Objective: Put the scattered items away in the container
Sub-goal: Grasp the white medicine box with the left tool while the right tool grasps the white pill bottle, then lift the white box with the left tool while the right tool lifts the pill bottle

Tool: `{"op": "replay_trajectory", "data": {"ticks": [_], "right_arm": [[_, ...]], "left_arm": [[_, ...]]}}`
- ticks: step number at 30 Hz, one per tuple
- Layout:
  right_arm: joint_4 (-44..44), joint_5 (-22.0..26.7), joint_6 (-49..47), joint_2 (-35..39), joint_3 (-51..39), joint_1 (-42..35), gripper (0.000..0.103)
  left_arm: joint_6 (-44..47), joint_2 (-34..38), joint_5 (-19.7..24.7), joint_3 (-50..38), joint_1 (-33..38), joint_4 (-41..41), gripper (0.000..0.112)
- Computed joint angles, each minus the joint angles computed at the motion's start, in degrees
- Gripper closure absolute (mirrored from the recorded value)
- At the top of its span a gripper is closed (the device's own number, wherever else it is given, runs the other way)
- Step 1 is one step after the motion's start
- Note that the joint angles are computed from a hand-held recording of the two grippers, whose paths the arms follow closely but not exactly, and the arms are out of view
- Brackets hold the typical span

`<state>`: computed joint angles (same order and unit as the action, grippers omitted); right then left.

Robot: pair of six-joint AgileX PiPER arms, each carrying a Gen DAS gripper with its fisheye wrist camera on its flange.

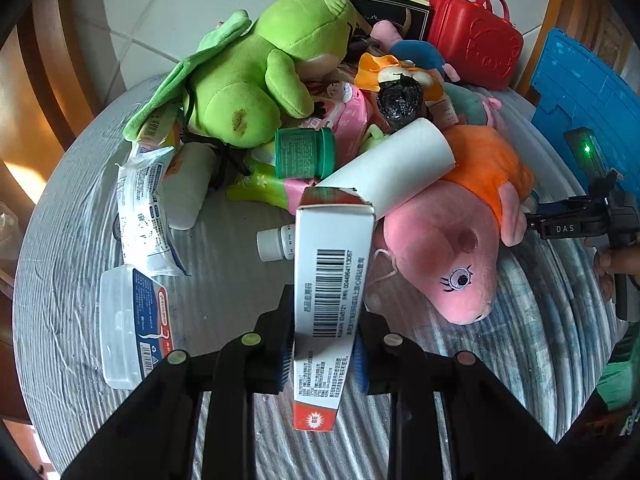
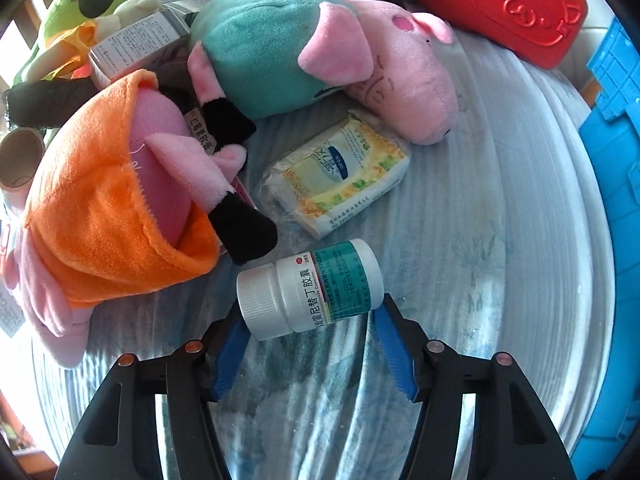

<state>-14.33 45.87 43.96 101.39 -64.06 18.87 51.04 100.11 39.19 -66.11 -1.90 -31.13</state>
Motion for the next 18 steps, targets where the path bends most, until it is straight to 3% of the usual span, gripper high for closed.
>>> {"op": "replay_trajectory", "data": {"ticks": [10, 12, 15, 18], "right_arm": [[0.2, 7.0, 0.8, -5.1, -5.1, 1.5, 0.042], [0.1, 8.8, 0.8, -6.1, -6.8, 2.2, 0.042], [0.1, 11.5, 0.5, -6.7, -9.6, 3.4, 0.042], [-0.2, 10.5, 1.2, -8.7, -7.4, 4.2, 0.042]], "left_arm": [[-5.7, -4.1, -0.2, 0.2, -1.5, 3.2, 0.089], [-7.4, -4.6, -0.3, 0.0, -1.9, 4.5, 0.099], [-8.6, -5.1, 0.2, -0.5, -1.8, 4.8, 0.102], [-11.3, -4.7, -0.3, -0.9, -2.3, 7.6, 0.103]]}}
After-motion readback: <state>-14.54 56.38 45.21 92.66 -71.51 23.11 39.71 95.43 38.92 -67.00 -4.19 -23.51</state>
